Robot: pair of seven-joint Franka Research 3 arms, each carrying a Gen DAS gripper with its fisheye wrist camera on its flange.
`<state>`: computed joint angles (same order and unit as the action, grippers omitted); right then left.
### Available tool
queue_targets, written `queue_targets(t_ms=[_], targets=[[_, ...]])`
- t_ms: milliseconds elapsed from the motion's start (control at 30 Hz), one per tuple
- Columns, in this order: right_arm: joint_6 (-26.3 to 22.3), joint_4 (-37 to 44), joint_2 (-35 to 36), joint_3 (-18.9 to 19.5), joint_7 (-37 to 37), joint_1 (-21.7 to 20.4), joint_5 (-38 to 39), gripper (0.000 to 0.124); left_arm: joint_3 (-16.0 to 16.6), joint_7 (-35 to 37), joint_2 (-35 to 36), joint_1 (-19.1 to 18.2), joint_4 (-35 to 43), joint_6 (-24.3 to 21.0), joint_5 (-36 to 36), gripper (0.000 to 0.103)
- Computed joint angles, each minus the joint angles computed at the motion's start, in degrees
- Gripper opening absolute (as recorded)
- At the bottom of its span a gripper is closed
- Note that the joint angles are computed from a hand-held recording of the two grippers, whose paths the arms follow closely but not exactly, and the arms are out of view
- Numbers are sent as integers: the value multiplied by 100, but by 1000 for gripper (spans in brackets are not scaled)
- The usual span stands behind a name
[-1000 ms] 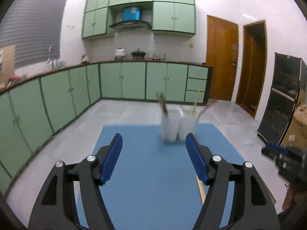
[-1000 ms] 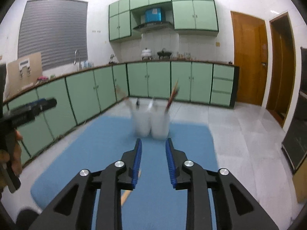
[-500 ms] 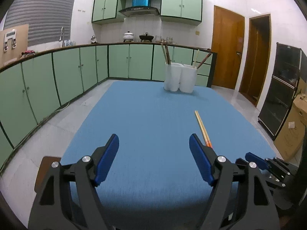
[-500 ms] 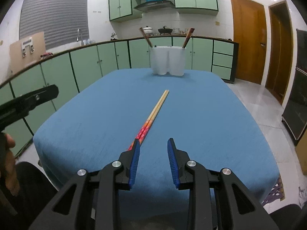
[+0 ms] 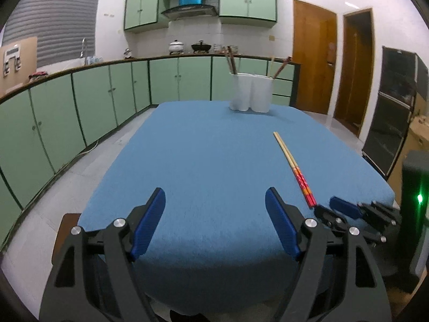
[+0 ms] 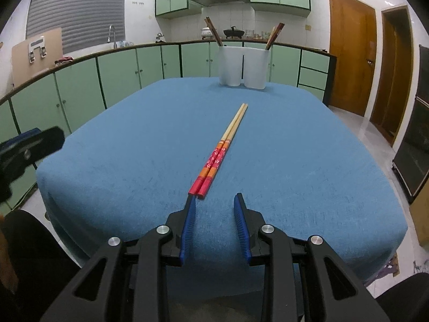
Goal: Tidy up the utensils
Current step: 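Grasp one red-patterned chopstick with the right gripper while the left grasps the other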
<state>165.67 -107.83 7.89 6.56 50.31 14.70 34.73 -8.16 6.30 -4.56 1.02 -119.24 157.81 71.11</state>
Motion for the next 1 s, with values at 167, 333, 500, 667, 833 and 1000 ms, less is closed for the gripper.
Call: queue_targets(t_ms=[167,333,500,667,833,1000], targets=[[179,3,59,-93,220,39,-195,29,50,-43,15,40,-62,191,-141,76],[146,104,143,-203,798,-63,-540,30,17,-63,40,26,-65,179,-93,78],[38,3,9,115,-120,-240,172,30,25,-145,38,13,-59,151,-79,78],[262,-90,10,116,-486,-81,319,32,26,-174,-2,36,-112,178,-108,78],[397,7,142,-93,38,26,-113,32,15,-163,4,34,-113,205,-111,78],[430,116,242,-277,921,-29,-738,33,7,-124,35,10,-91,190,-179,78]])
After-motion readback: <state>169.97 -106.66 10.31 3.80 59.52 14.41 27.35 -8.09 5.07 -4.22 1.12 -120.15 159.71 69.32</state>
